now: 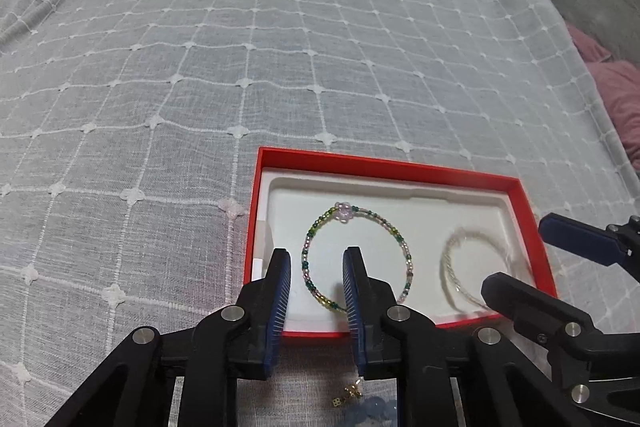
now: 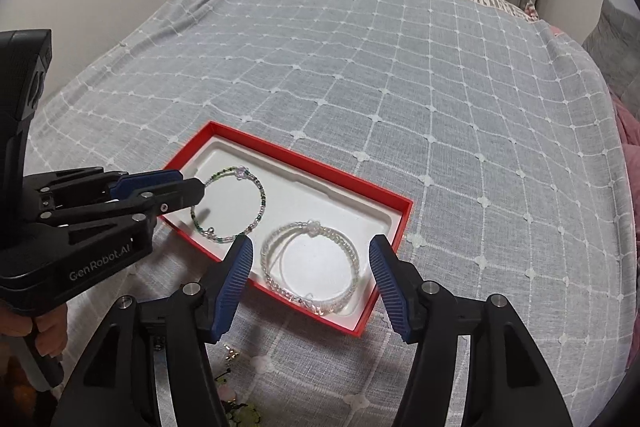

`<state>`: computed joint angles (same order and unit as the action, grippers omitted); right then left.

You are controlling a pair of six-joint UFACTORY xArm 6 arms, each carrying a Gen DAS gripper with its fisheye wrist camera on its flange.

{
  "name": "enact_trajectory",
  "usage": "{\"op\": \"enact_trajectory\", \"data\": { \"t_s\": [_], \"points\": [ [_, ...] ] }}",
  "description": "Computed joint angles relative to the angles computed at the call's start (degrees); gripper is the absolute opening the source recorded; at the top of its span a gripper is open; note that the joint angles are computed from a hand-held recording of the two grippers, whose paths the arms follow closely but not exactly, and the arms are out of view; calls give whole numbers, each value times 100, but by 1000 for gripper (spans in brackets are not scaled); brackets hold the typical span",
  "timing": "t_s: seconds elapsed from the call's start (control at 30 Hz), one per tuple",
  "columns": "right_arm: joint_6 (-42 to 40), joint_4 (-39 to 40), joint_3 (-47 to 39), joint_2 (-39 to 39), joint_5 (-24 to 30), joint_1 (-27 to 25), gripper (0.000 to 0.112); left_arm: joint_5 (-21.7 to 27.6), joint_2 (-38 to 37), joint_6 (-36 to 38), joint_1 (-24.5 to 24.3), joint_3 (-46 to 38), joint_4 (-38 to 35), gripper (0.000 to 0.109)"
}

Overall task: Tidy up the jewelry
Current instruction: 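Lower both bracelets into the box insert and open both grippers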

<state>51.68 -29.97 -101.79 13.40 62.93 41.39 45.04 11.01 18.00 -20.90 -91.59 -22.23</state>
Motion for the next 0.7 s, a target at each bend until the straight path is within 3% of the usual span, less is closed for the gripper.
{"op": "enact_trajectory", "data": {
  "t_s": [0.13,0.5,0.7],
  "points": [
    [90,-28,99,-156,86,86,64,-51,-185,99,7,170,-18,41],
    [616,-38,670,-776,271,317,74,-284,-801,302,40,866,86,78],
    [798,29,836,-940,635,528,76,-215,-1092,449,69,1187,120,93]
  ]
}}
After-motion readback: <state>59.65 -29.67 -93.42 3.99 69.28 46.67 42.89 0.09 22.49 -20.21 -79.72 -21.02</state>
